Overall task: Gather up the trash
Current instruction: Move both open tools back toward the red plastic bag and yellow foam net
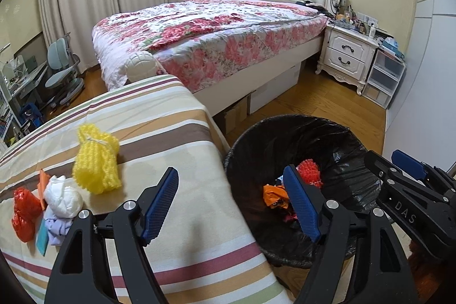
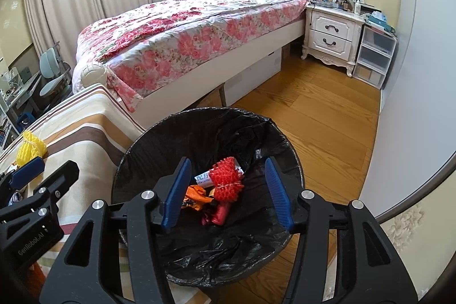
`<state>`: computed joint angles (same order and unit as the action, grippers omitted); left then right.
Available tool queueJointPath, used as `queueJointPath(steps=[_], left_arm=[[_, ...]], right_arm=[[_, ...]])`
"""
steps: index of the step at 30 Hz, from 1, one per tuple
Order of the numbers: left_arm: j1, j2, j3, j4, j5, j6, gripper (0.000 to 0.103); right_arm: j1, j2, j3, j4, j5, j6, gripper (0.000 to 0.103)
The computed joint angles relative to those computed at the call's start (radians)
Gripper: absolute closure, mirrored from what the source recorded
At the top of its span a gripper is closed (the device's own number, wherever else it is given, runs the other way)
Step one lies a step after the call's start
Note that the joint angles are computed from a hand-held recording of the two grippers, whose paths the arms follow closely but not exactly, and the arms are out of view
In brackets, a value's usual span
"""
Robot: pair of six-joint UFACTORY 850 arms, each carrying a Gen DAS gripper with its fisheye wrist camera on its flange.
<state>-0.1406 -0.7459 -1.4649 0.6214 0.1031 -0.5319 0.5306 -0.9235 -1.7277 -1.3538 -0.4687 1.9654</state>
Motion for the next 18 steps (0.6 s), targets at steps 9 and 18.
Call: queueJointPath(steps=[9,18], left_arm=[[0.064,0.064,0.078,-0.204,0.014,0.181,0.028],[0.147,0.112,0.153,-0.587,0.026,0.544,0.028]], right_arm=[[0.038,-0.024,-0.054,0.056,0.033,-0.073,0.049],[0.097,-0.090,-0.174,0.203,0.059,-0.277,0.048]])
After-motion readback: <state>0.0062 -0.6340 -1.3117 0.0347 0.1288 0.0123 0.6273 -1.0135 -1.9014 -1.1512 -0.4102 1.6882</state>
